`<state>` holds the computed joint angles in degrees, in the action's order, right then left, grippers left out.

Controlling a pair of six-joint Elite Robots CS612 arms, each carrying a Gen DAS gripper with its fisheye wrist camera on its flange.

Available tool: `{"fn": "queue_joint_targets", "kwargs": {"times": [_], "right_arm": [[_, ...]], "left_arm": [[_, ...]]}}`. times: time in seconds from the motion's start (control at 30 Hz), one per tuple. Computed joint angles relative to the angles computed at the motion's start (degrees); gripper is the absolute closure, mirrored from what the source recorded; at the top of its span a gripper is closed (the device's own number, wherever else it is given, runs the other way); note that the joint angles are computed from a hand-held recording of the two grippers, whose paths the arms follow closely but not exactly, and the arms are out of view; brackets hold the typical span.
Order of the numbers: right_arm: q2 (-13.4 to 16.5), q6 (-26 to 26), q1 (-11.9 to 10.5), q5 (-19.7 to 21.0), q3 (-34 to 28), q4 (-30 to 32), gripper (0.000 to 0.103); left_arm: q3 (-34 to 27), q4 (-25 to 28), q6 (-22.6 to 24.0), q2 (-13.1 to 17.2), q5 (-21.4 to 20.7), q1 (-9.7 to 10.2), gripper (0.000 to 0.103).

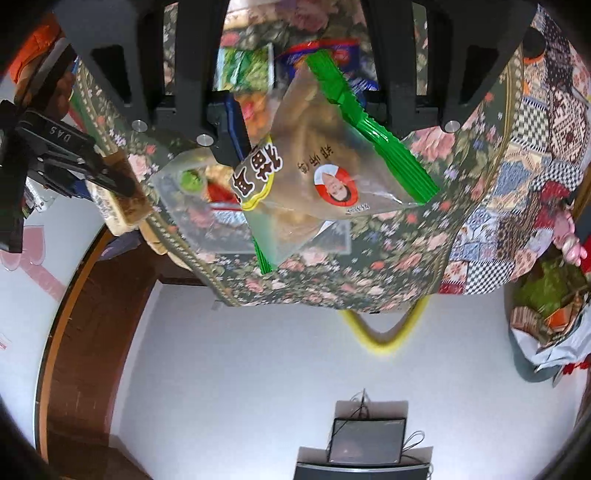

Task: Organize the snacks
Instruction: 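Lift the cookie bag and biscuit pack into the clear box and release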

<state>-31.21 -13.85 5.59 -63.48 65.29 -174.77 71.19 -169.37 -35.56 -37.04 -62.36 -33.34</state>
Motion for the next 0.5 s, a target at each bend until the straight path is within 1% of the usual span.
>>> {"fn": "queue_joint_targets", "kwargs": {"times": [0.27,0.5], "right_arm": [[2.1,0.1,0.6,-0.2,-4.6,1.0,0.050],[4.4,-0.2,1.0,-1.4,-9.3,3.5,0.050]], "left_arm": [[-7.6,1.9,3.0,3.8,-1.7,0.56,0.058],[-14.3,4.8,3.8,7.4,-3.4,1.29,0.058]]}}
